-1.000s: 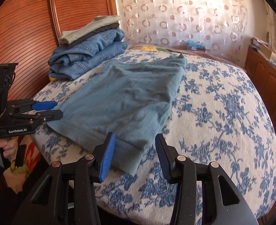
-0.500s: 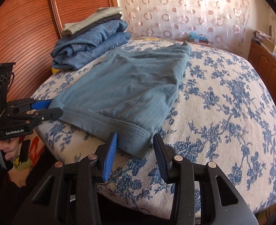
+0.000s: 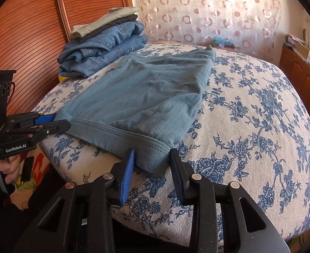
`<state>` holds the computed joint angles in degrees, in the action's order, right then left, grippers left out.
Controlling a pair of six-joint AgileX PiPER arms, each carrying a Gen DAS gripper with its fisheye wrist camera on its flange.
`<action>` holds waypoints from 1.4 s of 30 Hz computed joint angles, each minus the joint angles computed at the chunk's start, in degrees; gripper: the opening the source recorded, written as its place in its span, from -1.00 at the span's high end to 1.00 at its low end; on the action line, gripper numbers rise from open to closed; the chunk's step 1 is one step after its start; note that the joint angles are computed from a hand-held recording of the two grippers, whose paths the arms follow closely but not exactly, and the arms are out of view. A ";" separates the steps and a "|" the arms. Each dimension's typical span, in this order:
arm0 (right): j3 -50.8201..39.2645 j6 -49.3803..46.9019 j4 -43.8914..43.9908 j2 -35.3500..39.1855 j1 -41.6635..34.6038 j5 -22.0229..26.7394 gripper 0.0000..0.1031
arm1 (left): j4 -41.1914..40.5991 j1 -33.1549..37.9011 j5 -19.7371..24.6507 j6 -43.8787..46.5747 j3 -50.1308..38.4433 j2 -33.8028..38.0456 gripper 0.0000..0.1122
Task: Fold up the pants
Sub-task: 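Grasp the shorts hem with the right gripper while the left gripper grasps beside it, then lift the hem with both grippers and fold it over the shorts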
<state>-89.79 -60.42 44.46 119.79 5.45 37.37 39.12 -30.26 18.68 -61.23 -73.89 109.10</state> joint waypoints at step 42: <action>-12.18 -0.46 4.18 0.07 -1.44 6.87 0.86 | -5.90 2.44 3.25 12.30 -10.80 -1.29 0.82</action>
<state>-101.96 -60.88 48.64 119.86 4.01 44.23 33.22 -27.82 21.93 -48.93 -84.68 107.81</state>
